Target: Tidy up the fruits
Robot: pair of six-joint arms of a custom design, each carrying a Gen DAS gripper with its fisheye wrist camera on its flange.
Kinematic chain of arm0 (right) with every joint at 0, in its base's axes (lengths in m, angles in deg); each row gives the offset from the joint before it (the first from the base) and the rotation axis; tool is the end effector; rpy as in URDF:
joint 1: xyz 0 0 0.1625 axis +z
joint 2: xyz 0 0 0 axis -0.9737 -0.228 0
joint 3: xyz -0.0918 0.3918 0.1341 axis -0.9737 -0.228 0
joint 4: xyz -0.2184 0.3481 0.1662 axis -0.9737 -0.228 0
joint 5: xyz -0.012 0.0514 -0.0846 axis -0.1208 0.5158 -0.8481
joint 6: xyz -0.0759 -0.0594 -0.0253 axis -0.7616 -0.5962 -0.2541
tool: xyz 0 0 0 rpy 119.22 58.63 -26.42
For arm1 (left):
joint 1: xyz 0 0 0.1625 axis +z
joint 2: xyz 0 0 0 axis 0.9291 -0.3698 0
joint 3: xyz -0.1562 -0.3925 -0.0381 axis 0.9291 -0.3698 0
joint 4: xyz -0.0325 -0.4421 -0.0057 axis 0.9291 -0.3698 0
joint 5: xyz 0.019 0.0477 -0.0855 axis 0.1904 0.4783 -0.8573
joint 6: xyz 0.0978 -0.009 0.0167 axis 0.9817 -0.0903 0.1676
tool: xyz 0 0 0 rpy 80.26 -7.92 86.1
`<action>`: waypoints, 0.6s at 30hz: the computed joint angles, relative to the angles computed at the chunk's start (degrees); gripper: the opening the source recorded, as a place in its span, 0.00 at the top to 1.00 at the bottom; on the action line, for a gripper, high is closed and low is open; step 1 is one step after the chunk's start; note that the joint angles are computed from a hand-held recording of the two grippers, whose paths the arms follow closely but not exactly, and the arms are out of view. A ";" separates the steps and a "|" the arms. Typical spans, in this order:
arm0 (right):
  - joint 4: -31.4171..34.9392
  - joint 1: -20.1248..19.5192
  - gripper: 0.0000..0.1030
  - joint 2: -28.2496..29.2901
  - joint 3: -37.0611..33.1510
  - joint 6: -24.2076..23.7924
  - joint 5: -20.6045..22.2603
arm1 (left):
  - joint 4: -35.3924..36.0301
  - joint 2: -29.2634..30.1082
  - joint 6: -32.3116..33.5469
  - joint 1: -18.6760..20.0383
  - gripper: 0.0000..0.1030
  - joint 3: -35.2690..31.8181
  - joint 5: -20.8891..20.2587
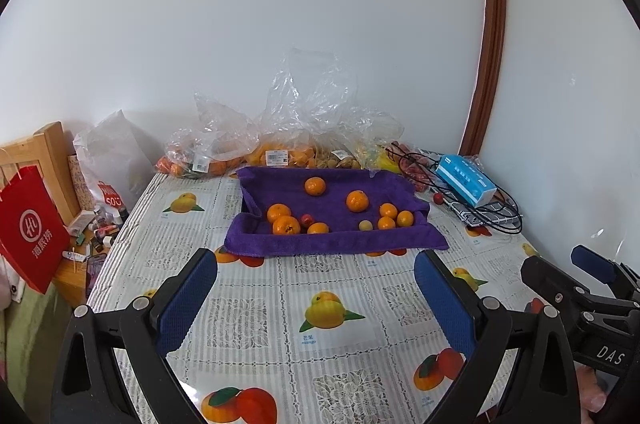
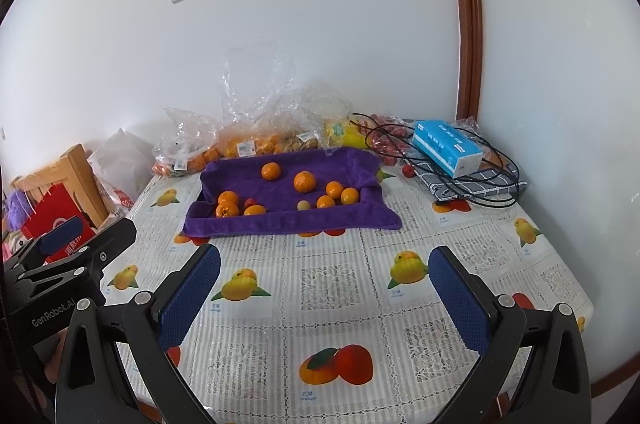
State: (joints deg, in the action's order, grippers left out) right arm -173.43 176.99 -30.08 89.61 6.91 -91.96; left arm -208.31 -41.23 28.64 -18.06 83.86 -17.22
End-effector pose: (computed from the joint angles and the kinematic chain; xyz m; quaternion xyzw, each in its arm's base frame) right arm 0.2134 -0.7220 0.2639 0.1494 -0.8479 0.4147 0.2946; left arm -0.3233 -0.7227 0.1500 0.1702 0.8253 -0.4431 0.3060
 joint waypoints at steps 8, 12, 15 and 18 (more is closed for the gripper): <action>-0.14 -0.01 0.00 -0.07 0.11 -0.03 0.10 | -0.24 -0.07 0.23 -0.05 0.03 0.05 -0.18; -0.32 0.04 0.00 -0.10 0.24 -0.11 0.20 | -0.12 -0.15 0.22 -0.06 0.03 0.14 -0.39; -0.46 0.07 0.00 -0.11 0.33 0.05 0.29 | -0.40 -0.07 0.61 -0.13 0.03 0.13 -0.24; -0.30 0.04 0.00 -0.20 0.41 -0.02 0.20 | -0.13 -0.15 0.28 -0.12 0.03 0.18 -0.29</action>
